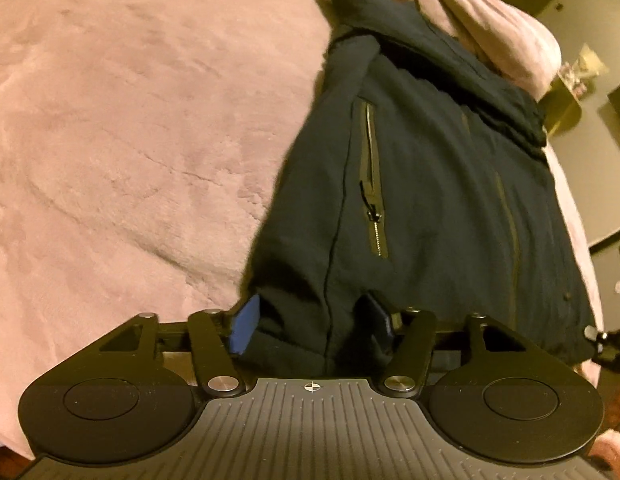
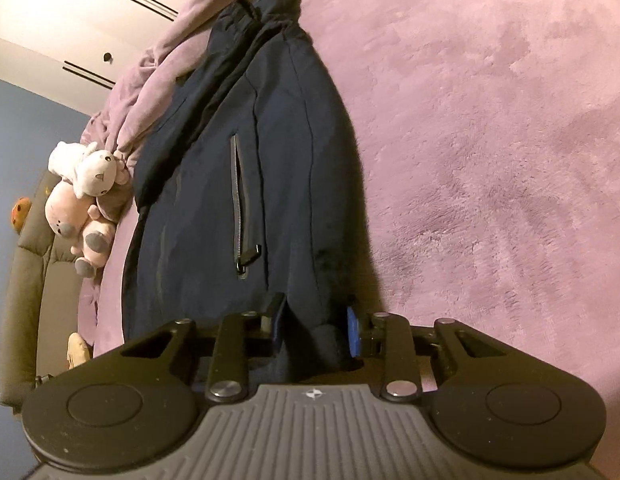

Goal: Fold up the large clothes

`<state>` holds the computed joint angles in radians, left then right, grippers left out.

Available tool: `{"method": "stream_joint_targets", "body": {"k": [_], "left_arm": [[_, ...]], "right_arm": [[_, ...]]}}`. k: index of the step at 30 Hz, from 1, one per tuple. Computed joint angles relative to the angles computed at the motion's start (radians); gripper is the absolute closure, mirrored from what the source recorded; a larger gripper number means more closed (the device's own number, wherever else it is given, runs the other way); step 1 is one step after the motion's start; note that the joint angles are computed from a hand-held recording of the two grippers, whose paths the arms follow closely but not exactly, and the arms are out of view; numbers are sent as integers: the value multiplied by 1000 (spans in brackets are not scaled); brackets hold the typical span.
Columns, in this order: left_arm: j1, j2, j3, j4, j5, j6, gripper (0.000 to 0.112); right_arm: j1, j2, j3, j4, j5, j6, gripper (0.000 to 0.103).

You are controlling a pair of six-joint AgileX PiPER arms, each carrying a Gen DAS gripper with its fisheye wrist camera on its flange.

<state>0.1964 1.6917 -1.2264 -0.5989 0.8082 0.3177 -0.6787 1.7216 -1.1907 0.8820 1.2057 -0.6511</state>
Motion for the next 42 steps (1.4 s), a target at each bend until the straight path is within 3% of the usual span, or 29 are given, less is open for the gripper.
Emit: {"method": "stream_joint_targets", "body": {"k": [5, 10, 11, 13, 18, 32, 42], "left_arm": [[39, -1, -15, -73, 41, 46, 82], [83, 13, -30, -224, 96, 123, 85], [89, 19, -30, -261, 105, 141, 84], [82, 31, -37, -272, 100, 134, 68], [36, 60, -77, -187, 86, 86, 58], [76, 61, -63, -112, 70, 30, 54], [135, 37, 4, -129, 93, 68, 40]], "right_arm": [[21, 29, -26, -14, 7, 33, 71], [40, 28, -26, -7, 8, 30, 71], [45, 29, -27, -2, 10, 27, 71], [55, 35, -36, -2, 12, 33, 71], [97, 46, -55, -27, 3, 73, 66], [103, 45, -57, -34, -4, 66, 66], [100, 51, -68, -46, 3, 80, 65]]}}
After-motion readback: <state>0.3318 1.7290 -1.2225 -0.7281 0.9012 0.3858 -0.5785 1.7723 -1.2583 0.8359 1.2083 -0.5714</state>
